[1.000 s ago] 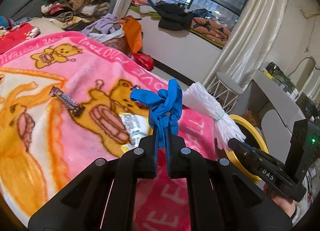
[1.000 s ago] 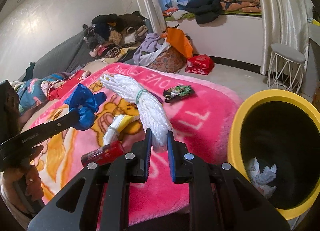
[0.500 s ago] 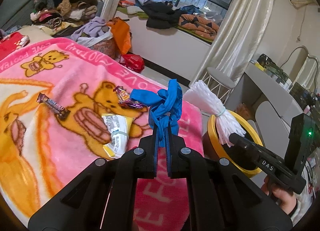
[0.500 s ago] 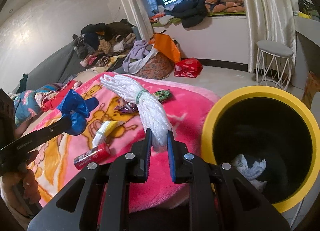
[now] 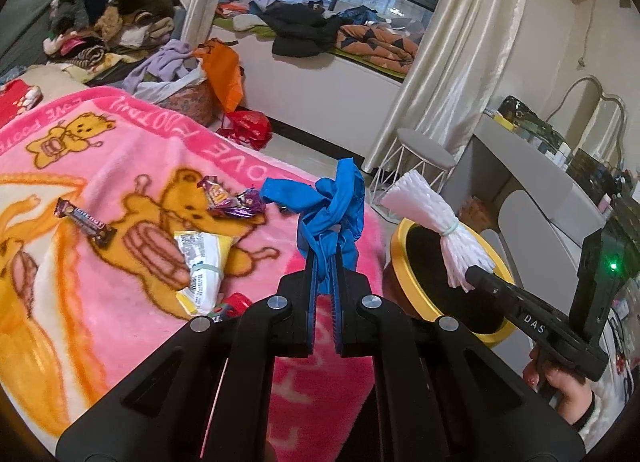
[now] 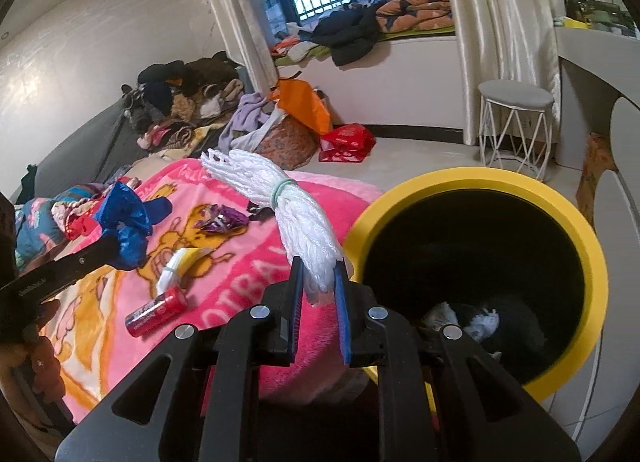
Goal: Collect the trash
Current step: 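Carry the blue glove and white foam net with both tools over the yellow bin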
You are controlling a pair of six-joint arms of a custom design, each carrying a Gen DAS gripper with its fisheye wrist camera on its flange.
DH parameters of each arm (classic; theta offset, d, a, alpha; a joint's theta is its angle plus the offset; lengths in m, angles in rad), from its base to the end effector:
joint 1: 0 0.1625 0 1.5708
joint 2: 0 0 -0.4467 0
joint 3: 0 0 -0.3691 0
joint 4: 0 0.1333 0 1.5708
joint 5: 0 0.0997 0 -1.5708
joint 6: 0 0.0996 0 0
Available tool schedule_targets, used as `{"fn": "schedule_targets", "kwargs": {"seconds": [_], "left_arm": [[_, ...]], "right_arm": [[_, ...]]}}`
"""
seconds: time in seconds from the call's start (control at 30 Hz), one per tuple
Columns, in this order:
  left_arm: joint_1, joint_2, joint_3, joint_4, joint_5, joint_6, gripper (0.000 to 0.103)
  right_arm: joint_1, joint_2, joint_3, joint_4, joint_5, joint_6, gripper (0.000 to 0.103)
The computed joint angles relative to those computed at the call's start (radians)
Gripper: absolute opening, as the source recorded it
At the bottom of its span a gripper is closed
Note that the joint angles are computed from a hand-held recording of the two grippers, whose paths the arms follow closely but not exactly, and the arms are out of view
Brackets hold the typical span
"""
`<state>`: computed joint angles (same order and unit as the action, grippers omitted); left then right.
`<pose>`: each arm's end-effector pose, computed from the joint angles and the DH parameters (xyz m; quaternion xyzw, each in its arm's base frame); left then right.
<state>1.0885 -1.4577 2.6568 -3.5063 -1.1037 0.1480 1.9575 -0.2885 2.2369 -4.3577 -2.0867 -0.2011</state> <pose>0.0103 -0.3644 0.2635 0.2021 0.8888 -0.3812 0.1547 0.2376 -0.3602 -0.0373 0.1565 -0.8754 0.4135 0.1955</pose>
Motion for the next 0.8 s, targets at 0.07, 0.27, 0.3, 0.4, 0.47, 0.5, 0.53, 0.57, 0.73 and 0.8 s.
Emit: {"fn": "schedule_targets", "kwargs": {"seconds": [0.07, 0.27, 0.3, 0.4, 0.47, 0.5, 0.53, 0.57, 0.73, 0.8], "left_arm": [[-0.008, 0.002, 0.003, -0.002, 0.000, -0.001, 0.003], [-0.032, 0.013, 0.009, -0.004, 0.003, -0.007, 0.003], [-0.036, 0.014, 0.012, -0.005, 0.005, -0.009, 0.003], [-0.048, 0.023, 0.014, -0.008, 0.006, -0.007, 0.003], [-0.057, 0.034, 0.016, -0.011, 0.006, -0.008, 0.003], [-0.060, 0.036, 0.017, -0.012, 0.006, -0.008, 0.003], [-0.065, 0.041, 0.019, -0.014, 0.005, -0.009, 0.003], [-0.072, 0.046, 0.021, -0.017, 0.007, -0.012, 0.003], [-0.095, 0.074, 0.023, -0.024, 0.003, -0.016, 0.003], [-0.106, 0.088, 0.025, -0.030, 0.002, -0.017, 0.003]], "right_arm": [[-0.004, -0.002, 0.012, -0.021, -0.008, -0.002, 0.015], [-0.004, -0.001, 0.032, -0.070, -0.039, -0.012, 0.015], [-0.007, -0.002, 0.035, -0.078, -0.042, -0.012, 0.015], [-0.016, -0.004, 0.042, -0.096, -0.053, -0.008, 0.015], [-0.026, -0.006, 0.049, -0.114, -0.064, -0.005, 0.015], [-0.025, -0.006, 0.049, -0.116, -0.070, -0.003, 0.015], [-0.028, -0.007, 0.050, -0.120, -0.076, 0.001, 0.015], [-0.033, -0.008, 0.052, -0.127, -0.081, 0.004, 0.015], [-0.057, -0.010, 0.068, -0.165, -0.095, 0.010, 0.015], [-0.066, -0.012, 0.073, -0.176, -0.102, 0.016, 0.015]]}}
